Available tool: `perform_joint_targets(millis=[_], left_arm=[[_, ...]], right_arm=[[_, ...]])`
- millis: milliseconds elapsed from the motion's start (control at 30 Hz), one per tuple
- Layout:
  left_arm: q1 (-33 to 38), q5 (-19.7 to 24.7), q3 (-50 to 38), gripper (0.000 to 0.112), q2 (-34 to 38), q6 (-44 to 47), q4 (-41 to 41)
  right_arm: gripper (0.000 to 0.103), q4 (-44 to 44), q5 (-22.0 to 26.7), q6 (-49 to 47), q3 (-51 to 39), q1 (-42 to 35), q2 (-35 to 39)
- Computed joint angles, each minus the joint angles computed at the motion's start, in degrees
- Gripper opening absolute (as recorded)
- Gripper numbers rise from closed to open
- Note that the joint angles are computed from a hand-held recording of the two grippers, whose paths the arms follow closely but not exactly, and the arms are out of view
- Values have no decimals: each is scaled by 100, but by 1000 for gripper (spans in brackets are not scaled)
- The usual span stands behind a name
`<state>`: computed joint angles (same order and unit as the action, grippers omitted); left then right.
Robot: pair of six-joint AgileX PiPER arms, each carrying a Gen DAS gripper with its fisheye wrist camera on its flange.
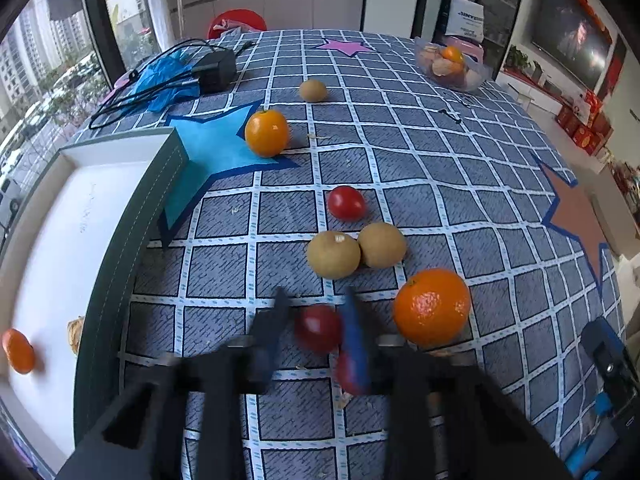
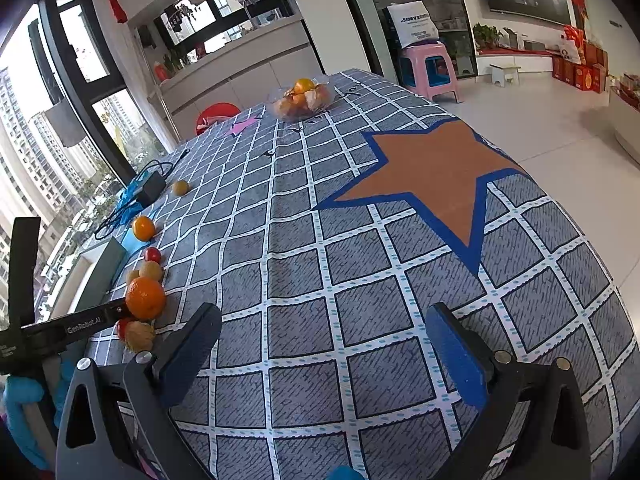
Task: Organize fruits
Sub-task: 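Grasp a red cherry tomato with the left tool, then carry the tomato toward the tray with the left tool while the right tool grasps an orange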
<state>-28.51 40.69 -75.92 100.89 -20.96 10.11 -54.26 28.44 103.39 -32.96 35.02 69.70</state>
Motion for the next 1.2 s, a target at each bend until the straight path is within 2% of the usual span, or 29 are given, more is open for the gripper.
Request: perform_joint_targets(millis=[233, 433, 467, 600, 733, 933, 1000, 1067, 1100, 1200], left_arm=[[232, -396, 605, 23, -487, 366, -418], [485, -946, 1556, 23, -1451, 721, -553], [525, -982, 1638, 23, -1558, 836, -646], [677, -1160, 1956, 23, -2013, 1064, -689], [906, -1258, 2158, 23, -2381, 1370, -781], [1540, -1423, 2322, 23, -2631, 2067, -1195], [1822, -1469, 2354, 23, -2622, 2447, -1513], [2071, -1521, 2376, 23, -2575, 2805, -1799], [2149, -1541, 2376, 23, -2542, 2888, -1862], [2469, -1526, 2355, 23, -2422, 3486, -2427]], right_arm=[[103, 292, 181, -376, -199, 48, 168], [103, 1106, 1054, -1585, -999, 280, 866], [103, 1226, 1079, -1821, -1130, 305, 979], [103, 1642, 202, -2389, -1373, 248, 1067], [103, 1671, 249, -2762, -2150, 428, 1573], [102, 2632, 199, -3924, -3124, 360, 2383], [92, 2873, 310, -4205, -3365, 365, 2615], [71, 3143, 375, -4479, -3526, 339, 2798], [65, 3282, 436, -4615, -3580, 329, 2856], [46, 2981, 658, -4396, -3706, 501, 2984]])
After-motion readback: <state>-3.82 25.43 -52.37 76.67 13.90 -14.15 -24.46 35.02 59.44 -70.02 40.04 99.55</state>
